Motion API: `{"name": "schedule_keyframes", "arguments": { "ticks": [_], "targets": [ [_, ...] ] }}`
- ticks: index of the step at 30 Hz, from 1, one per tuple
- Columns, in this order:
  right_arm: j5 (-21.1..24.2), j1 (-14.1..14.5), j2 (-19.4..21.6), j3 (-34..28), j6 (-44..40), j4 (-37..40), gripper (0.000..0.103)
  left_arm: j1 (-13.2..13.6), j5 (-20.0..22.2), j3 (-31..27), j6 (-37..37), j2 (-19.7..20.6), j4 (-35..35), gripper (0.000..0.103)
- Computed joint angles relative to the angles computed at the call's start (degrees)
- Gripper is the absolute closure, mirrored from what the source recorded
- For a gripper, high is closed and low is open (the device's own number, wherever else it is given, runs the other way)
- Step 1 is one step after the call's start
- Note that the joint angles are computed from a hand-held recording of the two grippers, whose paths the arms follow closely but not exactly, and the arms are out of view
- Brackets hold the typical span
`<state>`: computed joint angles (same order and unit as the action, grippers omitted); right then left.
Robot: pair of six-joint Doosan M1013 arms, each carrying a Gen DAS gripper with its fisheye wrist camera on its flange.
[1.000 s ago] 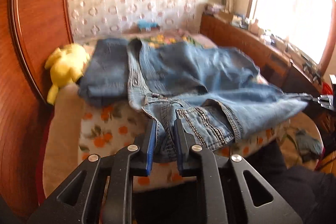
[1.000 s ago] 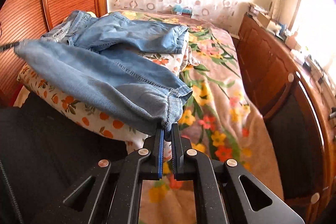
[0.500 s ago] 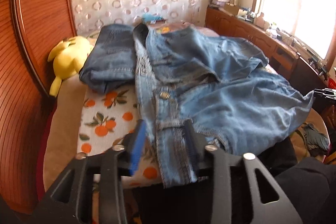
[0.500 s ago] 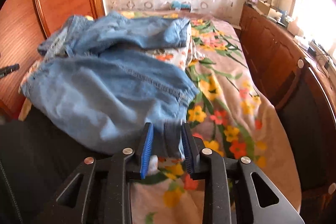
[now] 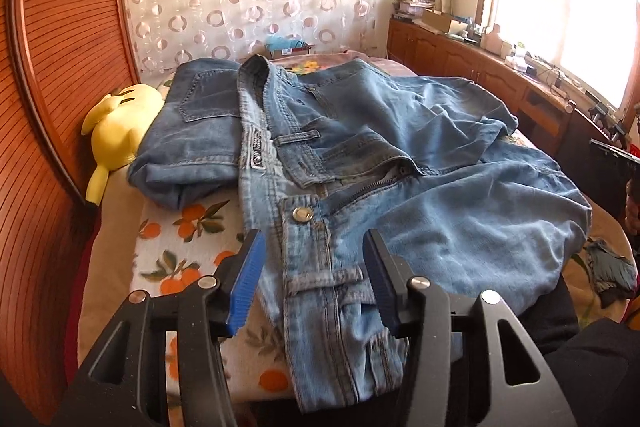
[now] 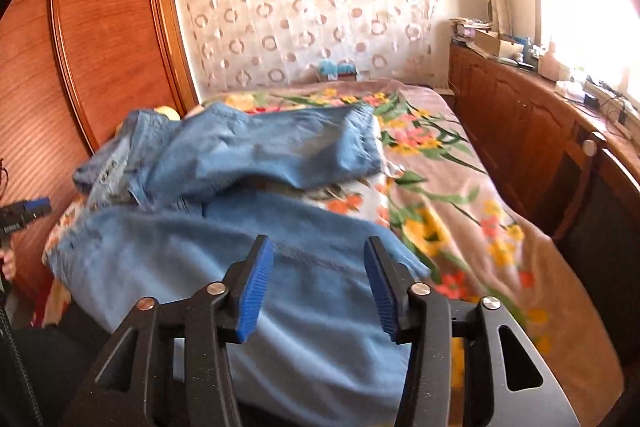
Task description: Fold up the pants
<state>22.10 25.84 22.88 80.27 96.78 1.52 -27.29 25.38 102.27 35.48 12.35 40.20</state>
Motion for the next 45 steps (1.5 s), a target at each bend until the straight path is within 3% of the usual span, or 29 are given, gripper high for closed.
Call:
{"name": "schedule_keyframes", "arguments": {
  "ticks": [6, 15, 22, 28, 34, 37, 39, 41, 45],
  "targets": [
    [1.3, 1.2, 5.1, -5.8, -7.2, 6.9, 0.049, 0.4, 0.2, -2.9, 4.4, 2.8, -2.3, 0.051],
    [11.0, 2.9, 12.7, -15.9, -6.1, 2.0, 0.049, 1.3, 1.4, -7.8, 10.6, 6.9, -6.4, 0.051],
    [14.7, 2.7, 15.5, -18.9, -5.0, 0.9, 0.049, 2.8, 3.7, -12.8, 17.3, 10.6, -11.3, 0.051],
    [10.4, 3.4, 14.3, -16.5, -3.5, -2.0, 0.049, 4.3, 10.7, -17.7, 22.4, 14.7, -18.5, 0.051],
    [9.1, 3.9, 14.5, -16.0, -2.5, -2.6, 0.049, 4.9, 8.6, -16.8, 21.6, 14.8, -19.9, 0.052],
    [9.1, 3.9, 14.6, -16.1, -2.4, -2.5, 0.049, 5.3, 6.5, -15.9, 24.1, 14.4, -23.6, 0.064],
    [9.1, 3.9, 14.5, -16.1, -2.1, -2.6, 0.049, 5.6, 5.7, -15.7, 26.8, 14.2, -26.9, 0.077],
    [8.9, 3.8, 14.5, -16.0, -2.0, -2.5, 0.049, 5.2, 5.2, -15.1, 22.5, 13.6, -22.6, 0.09],
    [8.6, 3.7, 14.4, -15.8, -1.8, -2.2, 0.049, 5.3, 2.2, -11.6, 9.9, 10.4, -12.5, 0.093]
  ]
}}
